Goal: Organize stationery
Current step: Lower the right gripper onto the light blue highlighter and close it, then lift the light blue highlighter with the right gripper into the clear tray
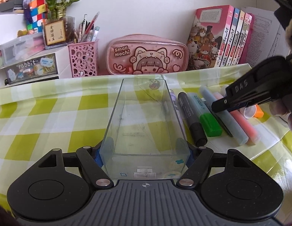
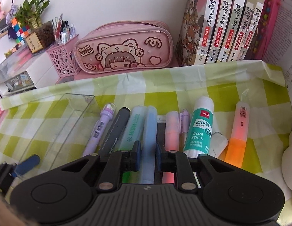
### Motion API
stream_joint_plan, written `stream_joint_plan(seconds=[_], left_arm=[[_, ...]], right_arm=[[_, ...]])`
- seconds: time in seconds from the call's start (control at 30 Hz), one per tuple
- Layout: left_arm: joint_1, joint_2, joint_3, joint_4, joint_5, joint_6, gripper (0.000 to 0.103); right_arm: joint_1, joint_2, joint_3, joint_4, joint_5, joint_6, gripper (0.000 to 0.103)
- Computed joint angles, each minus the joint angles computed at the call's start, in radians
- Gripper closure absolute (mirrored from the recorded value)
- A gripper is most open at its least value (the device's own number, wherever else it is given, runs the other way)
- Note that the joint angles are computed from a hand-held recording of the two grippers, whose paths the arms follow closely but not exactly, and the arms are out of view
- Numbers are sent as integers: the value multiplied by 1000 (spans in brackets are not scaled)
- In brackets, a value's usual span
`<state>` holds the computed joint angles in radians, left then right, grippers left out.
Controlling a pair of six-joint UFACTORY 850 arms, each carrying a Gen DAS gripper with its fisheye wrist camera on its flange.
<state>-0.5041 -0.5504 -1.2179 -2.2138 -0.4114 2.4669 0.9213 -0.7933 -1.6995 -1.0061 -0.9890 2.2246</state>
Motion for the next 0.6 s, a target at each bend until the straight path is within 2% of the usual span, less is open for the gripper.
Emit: stream_joint_plan(seconds=[0.27, 0.43, 0.6], left_arm=[[2, -4, -6, 22, 8, -34, 29], [3, -6, -8, 29, 5, -44, 29], [3, -6, -8, 28, 5, -42, 29]], right_arm=[[-1, 87, 93, -133, 119, 258, 83], [-12, 94, 80, -220, 211, 352, 83], [-26, 75, 44, -270, 257, 418, 83]])
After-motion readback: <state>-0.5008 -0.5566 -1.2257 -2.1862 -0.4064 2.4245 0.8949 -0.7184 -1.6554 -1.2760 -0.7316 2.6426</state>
